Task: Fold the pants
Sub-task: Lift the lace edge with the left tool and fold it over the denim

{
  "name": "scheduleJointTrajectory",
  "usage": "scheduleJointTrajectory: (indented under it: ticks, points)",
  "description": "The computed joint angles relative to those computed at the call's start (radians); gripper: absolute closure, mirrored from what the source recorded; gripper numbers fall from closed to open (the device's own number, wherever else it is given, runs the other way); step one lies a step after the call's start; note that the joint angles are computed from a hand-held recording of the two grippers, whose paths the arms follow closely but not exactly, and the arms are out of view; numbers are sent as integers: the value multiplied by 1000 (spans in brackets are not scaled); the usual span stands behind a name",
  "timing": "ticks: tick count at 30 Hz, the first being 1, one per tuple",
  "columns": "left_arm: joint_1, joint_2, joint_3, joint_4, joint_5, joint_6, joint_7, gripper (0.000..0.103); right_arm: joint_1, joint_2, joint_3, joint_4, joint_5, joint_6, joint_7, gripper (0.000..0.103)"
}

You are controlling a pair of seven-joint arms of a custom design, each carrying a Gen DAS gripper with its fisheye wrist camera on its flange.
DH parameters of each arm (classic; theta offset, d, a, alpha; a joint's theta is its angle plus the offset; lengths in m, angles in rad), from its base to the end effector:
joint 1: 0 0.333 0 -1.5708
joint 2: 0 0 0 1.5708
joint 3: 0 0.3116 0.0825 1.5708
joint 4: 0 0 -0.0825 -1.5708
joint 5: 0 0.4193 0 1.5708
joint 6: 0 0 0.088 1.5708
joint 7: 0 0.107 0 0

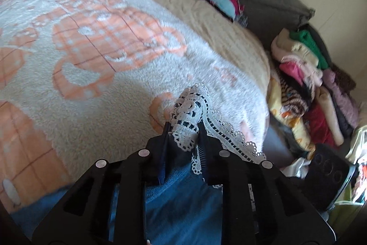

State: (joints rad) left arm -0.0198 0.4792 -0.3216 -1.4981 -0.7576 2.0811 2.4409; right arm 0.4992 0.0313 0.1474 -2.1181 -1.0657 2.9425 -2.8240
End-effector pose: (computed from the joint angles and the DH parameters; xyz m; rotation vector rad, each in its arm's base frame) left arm 0.6958 -0.2446 0.4166 0.9660 -2.4412 1.0692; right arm 0.4512 0.4113 0.4416 -1.3597 1.7880 -0.2404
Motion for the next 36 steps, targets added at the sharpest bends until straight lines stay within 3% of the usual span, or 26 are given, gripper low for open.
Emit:
scheduleJointTrajectory:
  ticks: [3, 7, 13, 17, 18, 20, 23, 25, 27, 31, 36]
  points:
    - [43, -42, -7, -42, -79, -8, 39, 88, 24, 24, 8, 68, -135, -33, 38, 73]
    - [104, -104, 10, -102, -202, -48, 131, 88, 63, 92, 10, 179, -128, -22, -63, 73]
    - [139, -159, 80, -170, -266, -53, 161, 88, 89, 267, 45, 382, 148, -13, -452, 73]
    - [165, -198, 124, -232, -278, -13, 131, 84, 74, 380, 117, 500, 344, -94, -729, 73]
    - [174, -210, 133, -251, -295, 2, 125, 81, 75, 408, 132, 529, 385, -121, -783, 73]
    - [195, -229, 148, -284, -338, 10, 123, 59, 94, 462, 145, 589, 437, -190, -876, 73]
    - [249, -222, 166, -315, -479, -65, 140, 40, 173, 492, 98, 650, 415, -281, -937, 72]
    - [276, -191, 173, -311, -538, -135, 125, 37, 212, 508, 71, 687, 411, -322, -977, 71]
    - [276, -172, 176, -292, -517, -146, 82, 36, 264, 529, 36, 730, 393, -373, -1008, 71]
    - [250, -179, 170, -285, -449, -79, 59, 33, 356, 568, -44, 803, 357, -467, -1052, 71]
    - [227, -197, 162, -308, -395, -22, 84, 34, 410, 598, -112, 845, 387, -486, -1057, 70]
